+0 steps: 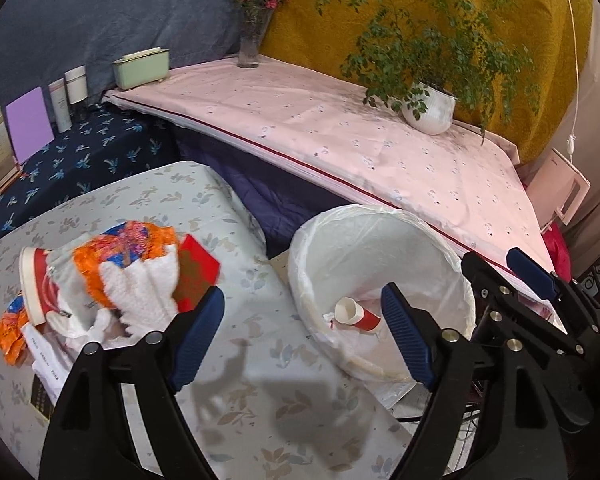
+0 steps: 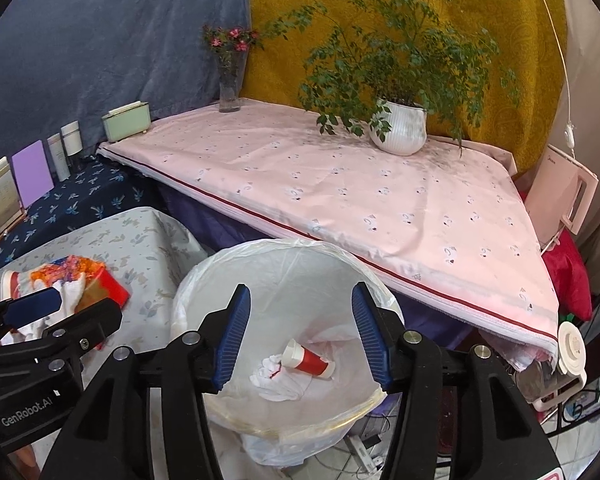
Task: Collect trash
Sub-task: 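Move both open tools back over the trash pile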
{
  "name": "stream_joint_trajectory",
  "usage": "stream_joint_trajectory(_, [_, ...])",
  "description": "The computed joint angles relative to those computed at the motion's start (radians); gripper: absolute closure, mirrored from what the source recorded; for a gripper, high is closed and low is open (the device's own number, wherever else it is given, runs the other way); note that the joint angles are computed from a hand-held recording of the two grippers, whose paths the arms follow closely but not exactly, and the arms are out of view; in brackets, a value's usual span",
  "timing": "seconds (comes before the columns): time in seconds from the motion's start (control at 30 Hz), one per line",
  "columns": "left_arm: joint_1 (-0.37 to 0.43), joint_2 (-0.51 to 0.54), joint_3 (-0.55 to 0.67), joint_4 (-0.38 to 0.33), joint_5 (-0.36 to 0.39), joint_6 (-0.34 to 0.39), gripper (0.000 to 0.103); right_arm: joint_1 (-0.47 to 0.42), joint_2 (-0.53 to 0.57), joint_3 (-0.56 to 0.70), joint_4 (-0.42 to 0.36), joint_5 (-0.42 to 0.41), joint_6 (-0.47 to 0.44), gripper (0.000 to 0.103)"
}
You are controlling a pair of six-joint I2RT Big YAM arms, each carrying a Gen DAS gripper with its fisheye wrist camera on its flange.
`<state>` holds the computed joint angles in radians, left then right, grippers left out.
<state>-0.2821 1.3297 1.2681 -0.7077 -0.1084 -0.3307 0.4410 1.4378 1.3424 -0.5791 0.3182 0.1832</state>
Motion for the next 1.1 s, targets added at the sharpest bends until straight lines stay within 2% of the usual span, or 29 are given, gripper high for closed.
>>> stream_joint_trajectory(0.17, [0.035,-0.067,-0.057,-0.001,-0.02,-0.015,0.017,0.048,-0.017,-0.002,-0.001,0.012,-0.005,0.047])
stream_joint_trajectory(0.4, [0.106,-0.155,-0.145,-0.028,-0.057,-0.049,0.013,0.118,-0.02,0.002,-0.015,0.011,-0.007,0.047])
stream_joint_trajectory(0.77, [0.304,-0.305,-0.279,-0.1,-0.029,-0.127,0.01,0.253,0.018,0.034,-0.05,-0.038,0.002,0.047])
stream_joint_trajectory(1.1, [0.471,-0.395,-0.382,-0.13,-0.027,-0.08,0.01,0.365,0.107,0.087,-0.068,-0.099,0.015,0.047])
